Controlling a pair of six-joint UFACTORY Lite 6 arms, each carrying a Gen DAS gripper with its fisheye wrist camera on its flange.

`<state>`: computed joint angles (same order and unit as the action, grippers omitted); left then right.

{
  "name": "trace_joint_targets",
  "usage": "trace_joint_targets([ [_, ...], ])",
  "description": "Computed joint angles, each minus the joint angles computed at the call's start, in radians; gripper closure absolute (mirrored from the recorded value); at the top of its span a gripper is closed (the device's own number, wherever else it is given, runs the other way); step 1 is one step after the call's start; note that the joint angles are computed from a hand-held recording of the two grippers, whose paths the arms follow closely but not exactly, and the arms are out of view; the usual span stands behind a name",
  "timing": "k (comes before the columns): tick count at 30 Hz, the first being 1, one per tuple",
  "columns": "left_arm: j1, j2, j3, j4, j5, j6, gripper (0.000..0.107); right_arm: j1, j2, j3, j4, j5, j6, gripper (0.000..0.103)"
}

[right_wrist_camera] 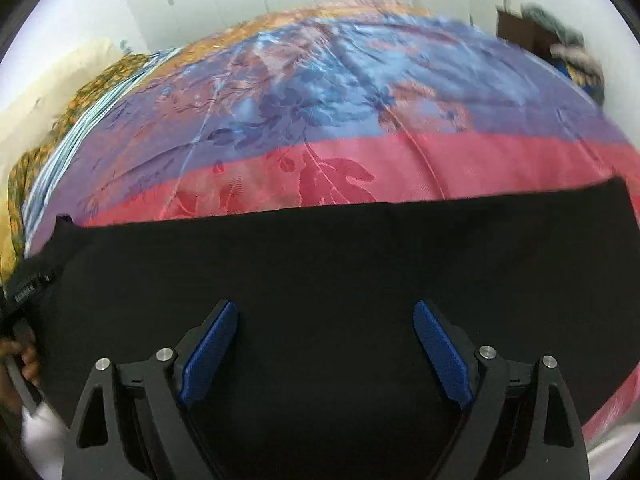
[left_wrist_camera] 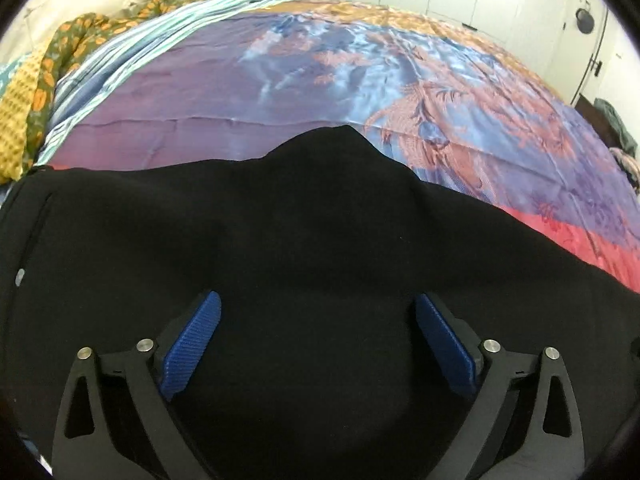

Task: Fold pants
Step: 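Release the trousers from both tools and lay them flat on the quilt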

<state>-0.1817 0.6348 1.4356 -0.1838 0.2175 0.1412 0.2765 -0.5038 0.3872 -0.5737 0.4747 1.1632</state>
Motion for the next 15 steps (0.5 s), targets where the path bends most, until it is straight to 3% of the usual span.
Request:
trace_joint_targets([
  [4, -0.006, 0.009, 0.013, 0.071, 0.007, -0.075, 0.005, 0.017, 0.021, -0.006, -0.037, -0.015, 0.016, 0.000],
  [6, -0.012, 0.034, 0.094, 0.127, 0.102, -0.135, 0.006, 0.026, 0.015, -0.015, -0.062, -0.013, 0.051, 0.000],
  [8, 0.002, 0.022, 0.155, 0.015, 0.192, -0.031, 0.006, 0.019, 0.006, -0.017, -0.053, -0.012, 0.033, 0.000],
  [12, 0.016, 0.006, 0.199, -0.022, 0.158, 0.009, 0.006, 0.041, 0.016, -0.026, -0.118, -0.012, 0.102, 0.000],
  [15, 0.027, 0.136, 0.370, 0.050, 0.193, -0.031, 0.005, 0.045, 0.019, -0.031, -0.151, -0.015, 0.138, 0.000],
])
